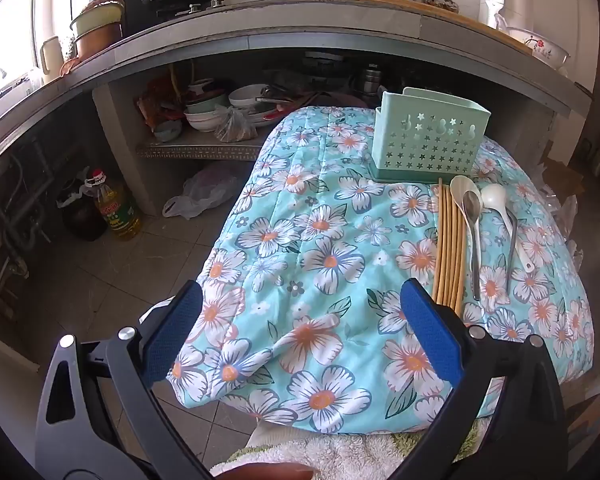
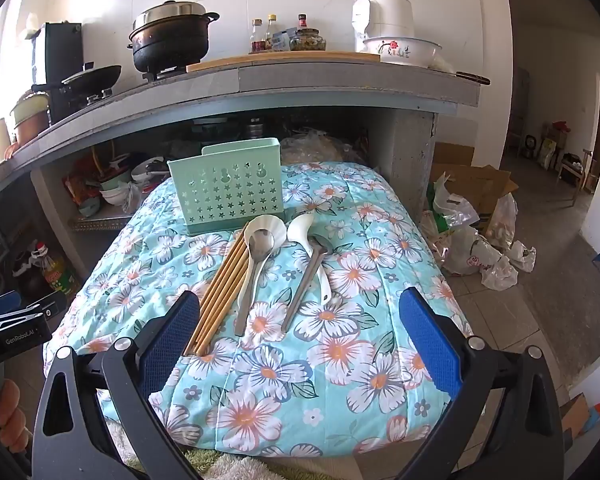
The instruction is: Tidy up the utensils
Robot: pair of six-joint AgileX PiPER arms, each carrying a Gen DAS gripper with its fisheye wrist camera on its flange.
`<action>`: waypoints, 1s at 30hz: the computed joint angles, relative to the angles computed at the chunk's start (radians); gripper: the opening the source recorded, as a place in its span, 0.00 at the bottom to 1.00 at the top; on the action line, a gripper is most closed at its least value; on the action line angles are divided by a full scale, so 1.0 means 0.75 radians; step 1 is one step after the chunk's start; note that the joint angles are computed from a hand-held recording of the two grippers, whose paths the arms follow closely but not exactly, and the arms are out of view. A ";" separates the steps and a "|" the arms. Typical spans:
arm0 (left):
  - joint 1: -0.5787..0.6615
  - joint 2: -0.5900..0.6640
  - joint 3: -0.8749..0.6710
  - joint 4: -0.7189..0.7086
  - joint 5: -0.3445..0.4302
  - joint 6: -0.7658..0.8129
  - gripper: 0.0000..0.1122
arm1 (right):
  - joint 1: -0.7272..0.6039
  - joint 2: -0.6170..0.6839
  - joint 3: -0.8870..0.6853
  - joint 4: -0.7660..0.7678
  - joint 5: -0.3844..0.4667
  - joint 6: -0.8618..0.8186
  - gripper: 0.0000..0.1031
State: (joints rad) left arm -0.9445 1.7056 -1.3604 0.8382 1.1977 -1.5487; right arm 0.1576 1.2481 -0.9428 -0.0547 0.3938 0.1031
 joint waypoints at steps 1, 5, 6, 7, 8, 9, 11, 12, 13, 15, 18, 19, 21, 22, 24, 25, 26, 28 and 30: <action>0.000 0.000 0.000 0.000 0.000 0.000 0.86 | 0.000 0.000 0.000 0.000 0.000 0.000 0.94; 0.001 -0.002 0.001 -0.002 -0.002 0.000 0.86 | 0.000 0.000 0.000 0.004 0.001 -0.003 0.94; 0.000 -0.002 0.001 -0.002 -0.001 -0.001 0.86 | 0.000 0.000 0.000 0.004 0.001 -0.003 0.94; 0.000 -0.003 0.002 -0.001 -0.001 -0.001 0.86 | 0.000 0.000 0.001 0.002 -0.001 -0.002 0.94; -0.001 -0.004 0.002 -0.002 0.000 -0.001 0.86 | 0.000 0.000 0.001 0.002 -0.001 -0.002 0.94; -0.001 -0.005 0.002 -0.002 -0.001 0.000 0.86 | -0.002 -0.002 0.002 0.007 0.000 -0.007 0.94; 0.002 0.000 0.000 -0.005 -0.003 0.003 0.86 | 0.000 0.001 0.002 0.007 0.000 -0.006 0.94; 0.002 0.000 0.000 -0.006 -0.003 0.004 0.86 | 0.000 0.002 0.002 0.009 0.001 -0.008 0.94; 0.003 0.000 0.001 -0.007 -0.004 0.006 0.86 | -0.003 -0.002 0.000 0.018 0.005 -0.016 0.94; 0.002 -0.001 0.002 -0.007 -0.003 0.006 0.86 | -0.002 -0.002 0.001 0.010 0.002 -0.008 0.94; -0.010 0.017 0.008 0.002 -0.010 -0.024 0.86 | -0.001 0.000 0.001 0.007 0.001 -0.005 0.94; -0.010 0.017 0.007 0.001 -0.008 -0.022 0.86 | -0.001 0.000 0.001 0.007 0.001 -0.005 0.94; -0.010 0.016 0.008 0.000 -0.010 -0.021 0.86 | -0.001 0.000 0.001 0.009 0.001 -0.006 0.94; -0.011 0.018 0.009 0.001 -0.011 -0.026 0.86 | -0.001 0.000 0.001 0.009 0.001 -0.006 0.94; -0.012 0.017 0.011 0.002 -0.013 -0.028 0.86 | -0.001 0.000 0.002 0.007 0.000 -0.005 0.94; -0.012 0.018 0.010 0.003 -0.012 -0.029 0.86 | -0.001 0.000 0.001 0.008 0.001 -0.005 0.94; -0.010 0.016 0.008 0.001 -0.010 -0.022 0.86 | -0.001 0.000 0.001 0.008 0.001 -0.005 0.94; -0.009 0.020 0.005 0.003 -0.013 -0.023 0.86 | -0.001 0.000 0.001 0.009 0.001 -0.006 0.94; -0.008 0.020 0.004 0.001 -0.013 -0.022 0.86 | -0.001 0.000 0.001 0.009 0.001 -0.006 0.94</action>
